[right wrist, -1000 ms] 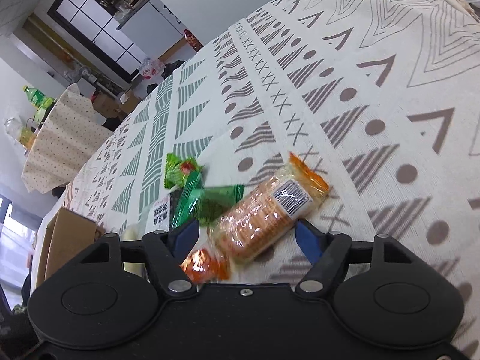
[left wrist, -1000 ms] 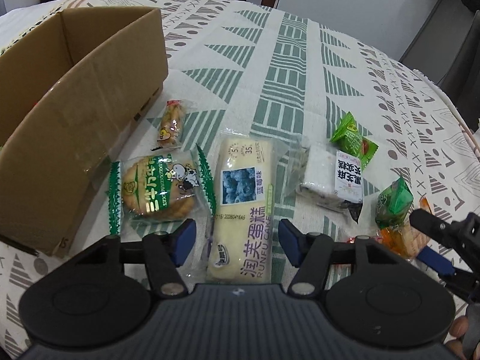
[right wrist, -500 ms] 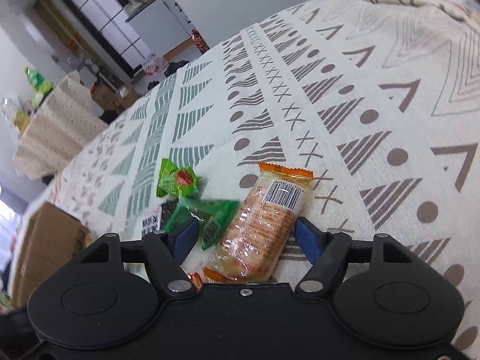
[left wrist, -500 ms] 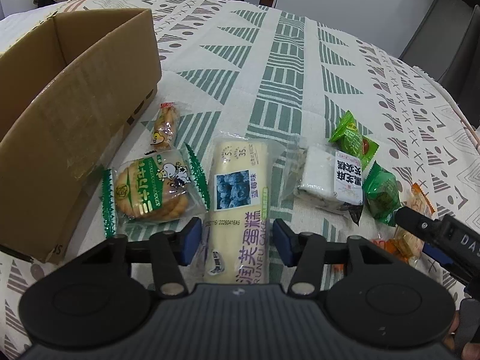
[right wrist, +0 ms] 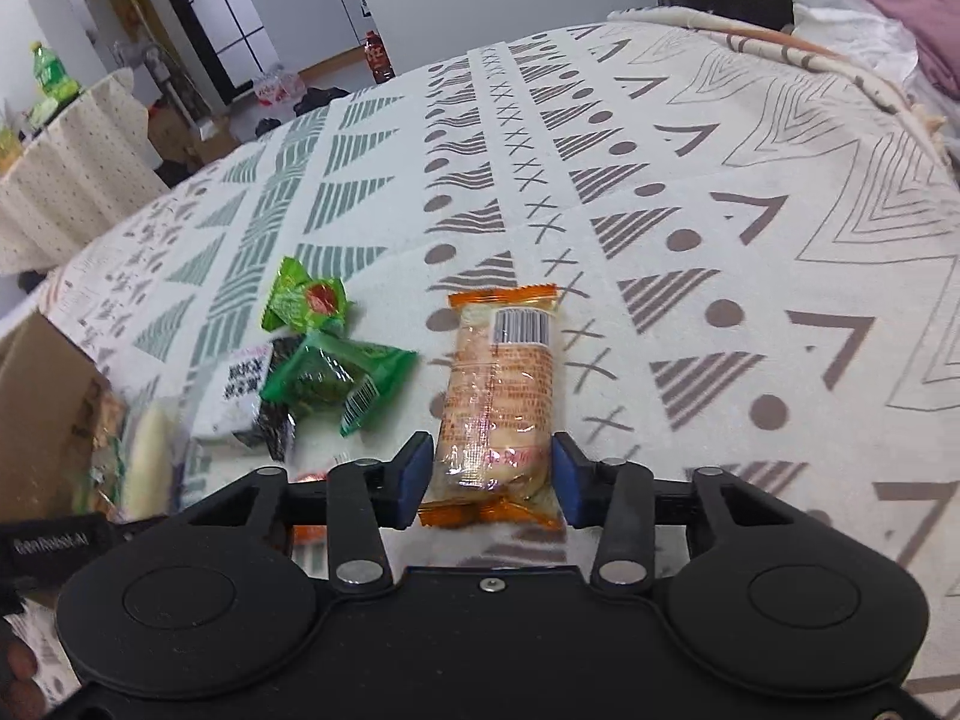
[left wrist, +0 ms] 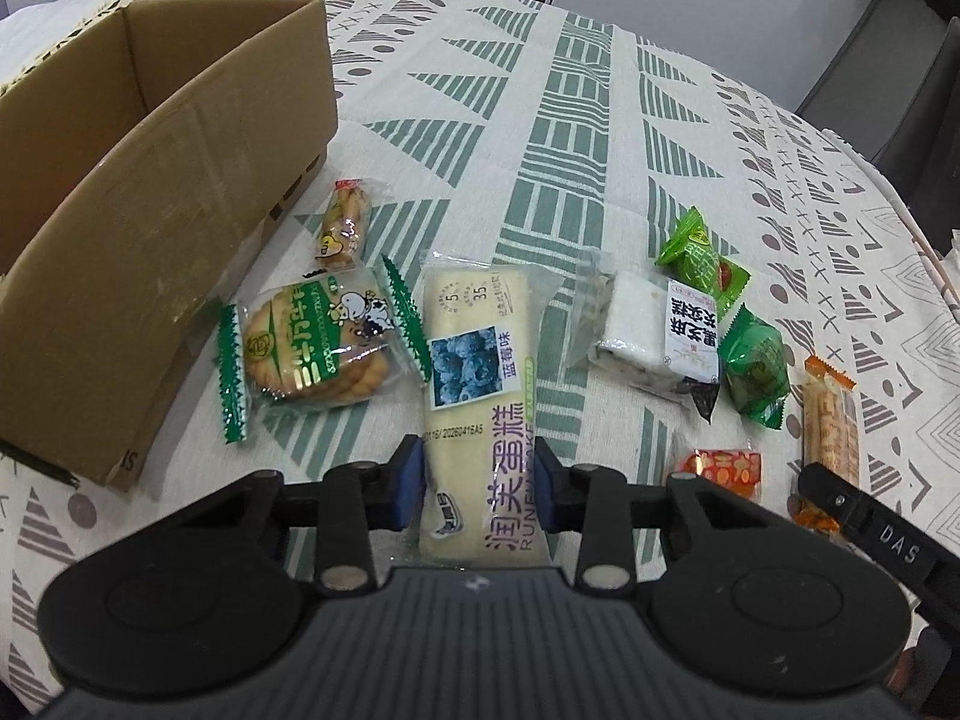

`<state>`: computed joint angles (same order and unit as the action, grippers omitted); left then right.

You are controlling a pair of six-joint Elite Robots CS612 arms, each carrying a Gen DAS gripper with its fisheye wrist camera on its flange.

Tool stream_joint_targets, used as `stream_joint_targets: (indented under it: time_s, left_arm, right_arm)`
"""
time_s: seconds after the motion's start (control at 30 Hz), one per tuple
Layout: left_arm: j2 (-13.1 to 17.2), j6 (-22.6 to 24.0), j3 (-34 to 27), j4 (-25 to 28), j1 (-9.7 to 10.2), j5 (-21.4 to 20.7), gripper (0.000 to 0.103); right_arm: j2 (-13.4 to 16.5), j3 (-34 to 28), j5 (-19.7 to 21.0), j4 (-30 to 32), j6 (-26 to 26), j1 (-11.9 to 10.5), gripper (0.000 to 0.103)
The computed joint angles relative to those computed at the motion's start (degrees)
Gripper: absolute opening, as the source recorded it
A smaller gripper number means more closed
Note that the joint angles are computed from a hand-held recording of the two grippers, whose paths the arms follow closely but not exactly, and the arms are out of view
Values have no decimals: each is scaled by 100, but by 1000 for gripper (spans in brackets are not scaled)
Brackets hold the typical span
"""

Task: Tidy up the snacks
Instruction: 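Close the right gripper on the orange cracker pack while the left gripper closes on the white cake bar, then carry the cake bar into the box and open the left gripper while the right drops the cracker pack in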

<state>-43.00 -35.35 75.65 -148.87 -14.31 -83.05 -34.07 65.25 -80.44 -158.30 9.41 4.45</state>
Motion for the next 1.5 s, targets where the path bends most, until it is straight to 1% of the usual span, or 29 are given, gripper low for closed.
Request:
stream_joint_targets:
  time_s: [0.1, 0.17, 0.33, 0.53, 0.67, 0.77, 0.9, 1.0, 1.5]
  left_arm:
    - [-27, 7, 34, -42, -1, -6, 32]
    - [-50, -20, 65, -91, 4, -26, 31]
    - [-120, -37, 160, -249, 16, -92, 29]
    - [-214, -66, 290, -577, 35, -141, 28]
    - [-279, -85, 380, -817, 45, -102, 28]
    - [-329, -77, 441, -1031, 58, -102, 28]
    - [-397, -55, 525, -1263, 75, -82, 28]
    - [-448, -123, 583, -1370, 106, -131, 28]
    - [-643, -289, 830, -2000, 237, -46, 28]
  right_arm:
    - [-49, 73, -203, -46, -136, 39, 36]
    - [-94, 123, -208, -30, -64, 28, 33]
    - [-224, 311, -255, -168, 143, -2, 33]
    - [-374, 488, -145, -350, 280, 4, 33]
    - [-469, 606, -90, -587, 286, 34, 33]
    - [-520, 624, -46, -599, 357, 54, 33]
    - [-568, 613, -36, -647, 348, 106, 33]
    - [-590, 573, -3, -680, 378, 147, 33]
    - [-685, 506, 98, -789, 356, 370, 33]
